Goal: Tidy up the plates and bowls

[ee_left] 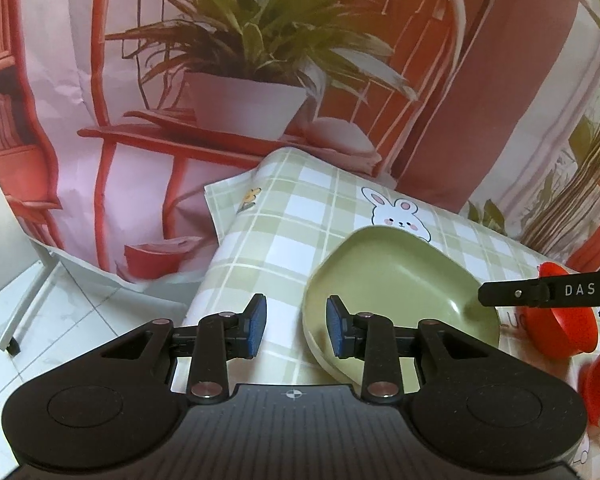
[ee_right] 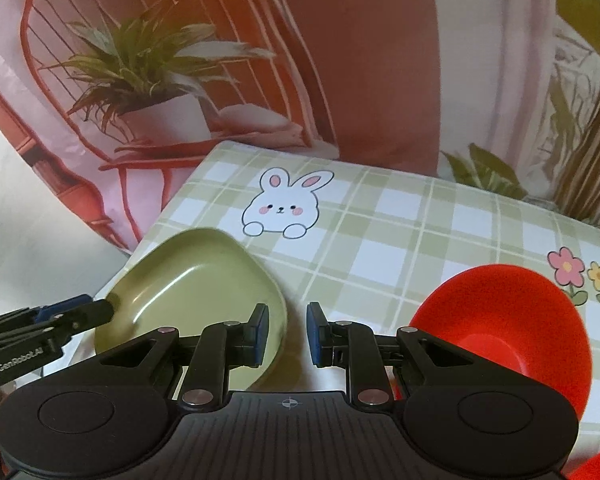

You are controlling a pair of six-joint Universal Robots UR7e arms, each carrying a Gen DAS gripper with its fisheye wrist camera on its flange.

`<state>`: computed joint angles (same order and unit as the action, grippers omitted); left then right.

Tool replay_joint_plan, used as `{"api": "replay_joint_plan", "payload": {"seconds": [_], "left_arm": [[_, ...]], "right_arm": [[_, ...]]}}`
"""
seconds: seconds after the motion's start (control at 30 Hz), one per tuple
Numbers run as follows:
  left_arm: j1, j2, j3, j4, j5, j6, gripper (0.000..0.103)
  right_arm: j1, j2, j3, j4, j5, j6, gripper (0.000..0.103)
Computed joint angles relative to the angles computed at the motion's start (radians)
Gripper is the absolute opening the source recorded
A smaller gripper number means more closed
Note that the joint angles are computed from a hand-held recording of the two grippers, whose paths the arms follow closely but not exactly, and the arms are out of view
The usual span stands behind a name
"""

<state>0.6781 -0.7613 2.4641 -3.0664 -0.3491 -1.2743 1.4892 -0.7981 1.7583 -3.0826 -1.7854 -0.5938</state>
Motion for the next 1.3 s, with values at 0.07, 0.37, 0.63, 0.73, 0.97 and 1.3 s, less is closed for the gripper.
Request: {"api": "replay_joint_plan", "payload": {"seconds": [0.07, 0.37, 0.63, 0.73, 0.97, 1.3], "left_arm": [[0.006, 0.009, -0.009, -0.006, -0.002, 0.015, 0.034], [0.010, -0.005, -0.033, 0.158, 0.002, -0.090, 0.016], [-0.035, -0.049, -0.064, 0.446, -0.038, -0.273, 0.013], [-0.068, -0.070, -0.074, 0.590, -0.063, -0.390, 0.013], [-0.160, -0.097, -0.086, 0.810, -0.120, -0.589, 0.013], [-0.266, -0.089, -0.138, 0.999, -0.209, -0.736, 0.014]], "right_arm": [[0.000, 0.003, 0.001, -0.001, -0.001, 0.001, 0.020], [-0.007, -0.003, 0.017, -0.008, 0.019, 0.013, 0.007], [-0.018, -0.045, 0.082, -0.030, 0.052, 0.064, 0.006], [-0.024, -0.073, 0.124, -0.048, 0.074, 0.060, 0.006], [-0.039, -0.146, 0.208, -0.047, 0.109, 0.085, 0.006], [-0.059, -0.251, 0.324, -0.086, 0.163, 0.084, 0.006]]}}
